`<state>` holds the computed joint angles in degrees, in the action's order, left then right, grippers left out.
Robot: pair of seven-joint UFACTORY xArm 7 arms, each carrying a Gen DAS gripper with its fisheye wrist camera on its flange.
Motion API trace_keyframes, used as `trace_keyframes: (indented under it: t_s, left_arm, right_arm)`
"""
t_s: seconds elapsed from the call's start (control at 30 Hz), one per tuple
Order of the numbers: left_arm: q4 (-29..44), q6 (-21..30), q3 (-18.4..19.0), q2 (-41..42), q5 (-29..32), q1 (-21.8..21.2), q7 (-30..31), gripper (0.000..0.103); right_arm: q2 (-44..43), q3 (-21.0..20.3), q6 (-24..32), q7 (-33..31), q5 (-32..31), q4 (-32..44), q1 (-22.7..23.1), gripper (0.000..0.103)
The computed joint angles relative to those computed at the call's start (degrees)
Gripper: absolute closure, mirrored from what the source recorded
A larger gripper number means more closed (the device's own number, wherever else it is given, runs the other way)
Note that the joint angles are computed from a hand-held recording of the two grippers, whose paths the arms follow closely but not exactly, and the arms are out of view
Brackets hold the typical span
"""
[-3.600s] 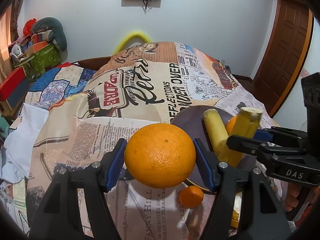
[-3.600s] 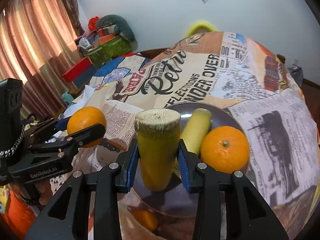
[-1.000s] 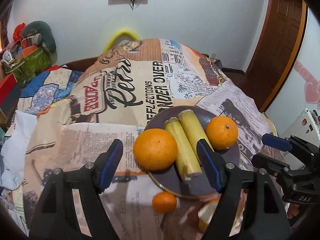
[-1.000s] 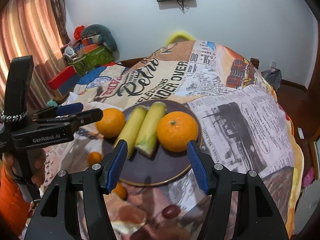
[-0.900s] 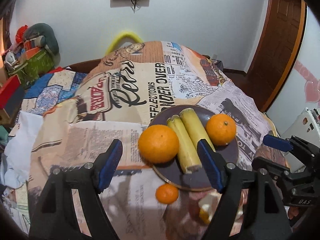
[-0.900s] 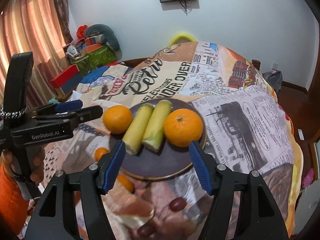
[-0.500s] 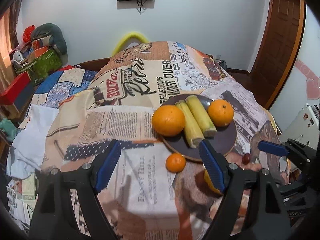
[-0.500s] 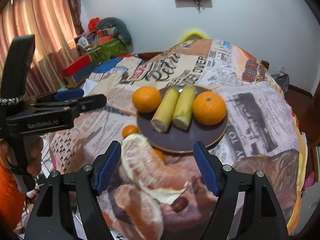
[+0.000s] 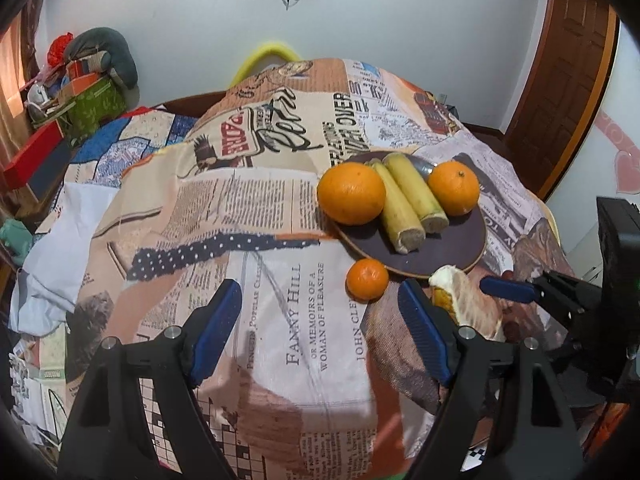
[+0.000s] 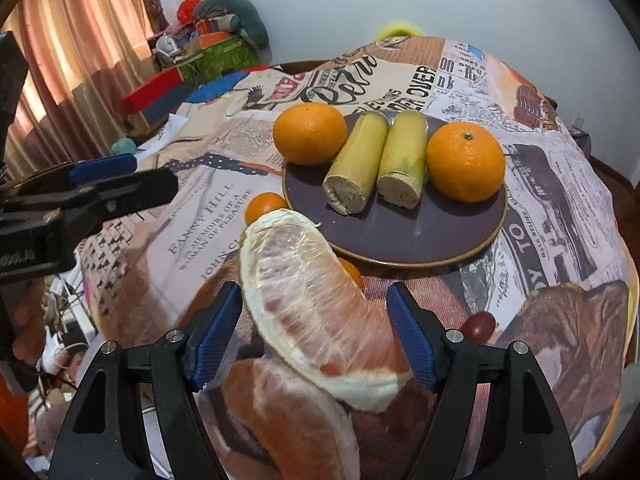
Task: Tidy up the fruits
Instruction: 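Grasp the peeled pomelo segment with the right tool and lift it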
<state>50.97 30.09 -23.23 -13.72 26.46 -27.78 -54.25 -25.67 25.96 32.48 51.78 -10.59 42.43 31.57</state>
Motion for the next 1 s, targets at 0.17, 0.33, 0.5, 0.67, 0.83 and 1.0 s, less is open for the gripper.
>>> trace_keyframes:
  t_s: [0.17,0.33,0.5,0.67,0.83,1.0]
  left_arm:
    - [-0.6,-0.4,0.3,0.5,-0.8,-0.3,0.2,0.022]
    - [-0.9,-0.4,0.6,0.5,-1.9,-0.8,0.5,0.022]
    - [-1.5,-0.7,0.4,-0.4,-3.6,-1.7,1.2,0.022]
    - [-1.8,-0.1,0.0,-0.5,-7.1,-3.8,4.1,0.022]
    - [-2.0,0.9,-1.3,0.1,-8.4,-5.8,5.0,0.022]
    - [-2.0,1.3,-1.3,2.3,-11.6,-8.3,6.6,0.022]
  right_arm:
    - [0.5,-1.0,-2.2,-1.0,0.7,-0.7,0.3,0.040]
    - [-0.9,-1.2,-3.3,-0.9,1.3,-1.0,0.2,0.051]
    - [-4.0,-0.5,-3.9,0.2,1.6,-1.5,-0.6,0.052]
    - [-9.7,0.4,-2.4,1.5,1.4,-2.0,-1.8,0.052]
    - [-15.2,1.2,0.4,2.3,2.0,-3.2,-2.5,0.052]
    - [-20.2,1.0,3.4,2.6,3.6,-5.5,-2.4,0.052]
